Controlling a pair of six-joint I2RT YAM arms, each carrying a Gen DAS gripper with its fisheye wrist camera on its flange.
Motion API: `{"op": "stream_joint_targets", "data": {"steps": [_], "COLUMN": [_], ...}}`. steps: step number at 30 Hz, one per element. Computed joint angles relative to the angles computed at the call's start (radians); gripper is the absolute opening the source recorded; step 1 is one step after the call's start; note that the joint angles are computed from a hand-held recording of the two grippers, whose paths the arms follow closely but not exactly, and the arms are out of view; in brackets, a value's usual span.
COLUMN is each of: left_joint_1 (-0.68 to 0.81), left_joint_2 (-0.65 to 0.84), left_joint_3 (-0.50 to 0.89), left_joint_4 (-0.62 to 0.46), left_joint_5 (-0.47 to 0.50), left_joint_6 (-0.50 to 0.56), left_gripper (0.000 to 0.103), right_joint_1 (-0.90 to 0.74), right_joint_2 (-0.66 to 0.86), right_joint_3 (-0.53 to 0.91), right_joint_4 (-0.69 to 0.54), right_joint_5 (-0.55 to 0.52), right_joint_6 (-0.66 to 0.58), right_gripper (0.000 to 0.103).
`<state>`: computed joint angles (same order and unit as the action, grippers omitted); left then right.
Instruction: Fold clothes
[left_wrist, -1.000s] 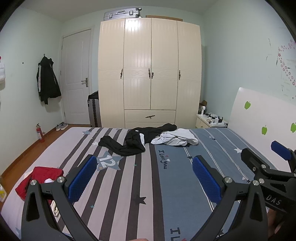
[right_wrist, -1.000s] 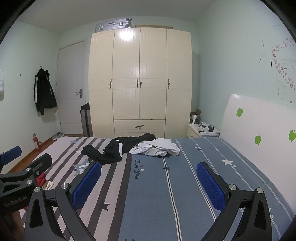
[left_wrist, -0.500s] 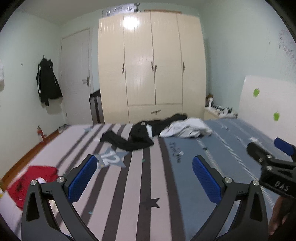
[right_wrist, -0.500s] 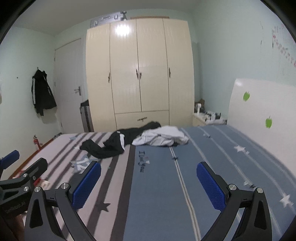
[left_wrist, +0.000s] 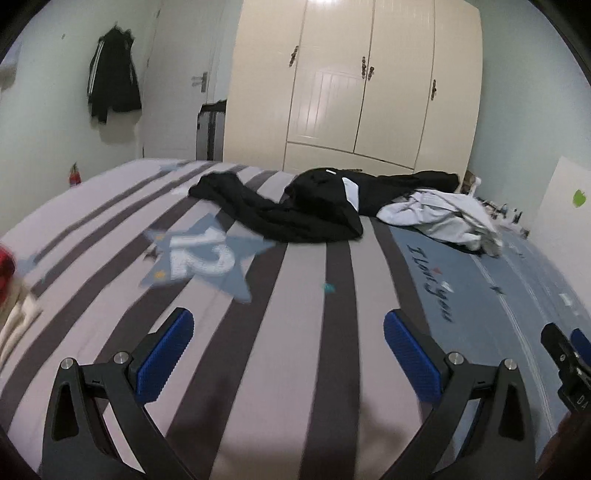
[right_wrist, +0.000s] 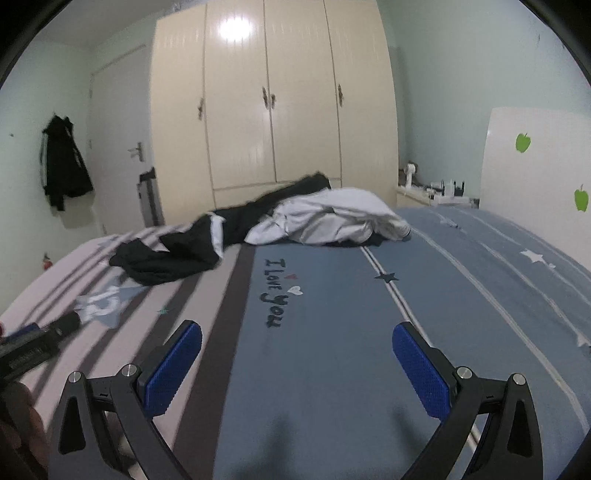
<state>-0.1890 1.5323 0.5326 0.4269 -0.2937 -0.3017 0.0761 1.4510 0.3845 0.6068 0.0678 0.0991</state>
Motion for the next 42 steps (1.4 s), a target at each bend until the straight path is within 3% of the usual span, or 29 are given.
{"op": "stream_joint_targets", "data": {"steps": [3,7,10,14,15,17,19,20,21,22,23,26,29,34,37,42], "left_joint_1": [0.017,0.036,0.061,0.079,0.082,0.113,0.148,0.165,0.166,0.166,0.165,0.169,0.153,0.098,0.064,-0.003], "left_joint_2": [0.216,0.486,0.658,0.891,0.945,1.018,1.029,1.034,1.028,1.02,1.013,0.99,0.968,0.803,0.676,0.457], "left_joint_3": [0.171,0.498,0.775,1.175,1.267,1.386,1.393,1.397,1.383,1.366,1.351,1.309,1.279,1.002,0.805,0.471], "left_joint_4": [0.041,-0.039,-0.223,-0.503,-0.564,-0.639,-0.632,-0.628,-0.615,-0.601,-0.588,-0.558,-0.542,-0.3,-0.218,-0.088], "left_joint_5": [0.0,-0.016,0.014,-0.016,-0.038,0.032,0.124,0.17,0.168,0.163,0.159,0.148,0.105,-0.022,0.004,0.024], "left_joint_6": [0.063,0.151,0.203,0.257,0.262,0.222,0.168,0.14,0.135,0.131,0.127,0.114,0.123,0.164,0.167,0.172], "left_gripper": [0.102,0.102,0.1,0.069,0.067,0.066,0.064,0.057,0.052,0.045,0.032,0.013,0.007,0.006,0.006,0.006], "right_joint_1": [0.003,0.002,0.001,0.019,0.019,0.015,0.012,0.013,0.011,0.009,0.001,-0.016,-0.015,0.01,0.016,0.018], "right_joint_2": [0.204,0.433,0.572,0.719,0.762,0.843,0.921,0.962,0.982,0.993,0.99,0.958,0.91,0.801,0.737,0.571], "right_joint_3": [0.136,0.406,0.617,0.804,0.862,0.979,1.115,1.189,1.222,1.242,1.228,1.15,1.048,0.848,0.764,0.493], "right_joint_4": [0.072,-0.013,-0.137,-0.176,-0.196,-0.274,-0.403,-0.479,-0.514,-0.536,-0.519,-0.427,-0.316,-0.12,-0.131,-0.031], "right_joint_5": [0.015,-0.013,-0.052,-0.02,-0.027,-0.055,-0.075,-0.082,-0.091,-0.101,-0.115,-0.121,-0.083,0.009,-0.013,-0.039], "right_joint_6": [0.039,0.057,0.042,-0.02,-0.032,-0.024,-0.017,-0.02,-0.018,-0.016,-0.002,0.045,0.069,0.046,0.018,-0.004], "right_gripper": [0.102,0.102,0.102,0.102,0.102,0.102,0.102,0.09,0.071,0.067,0.067,0.066,0.066,0.066,0.066,0.066]}}
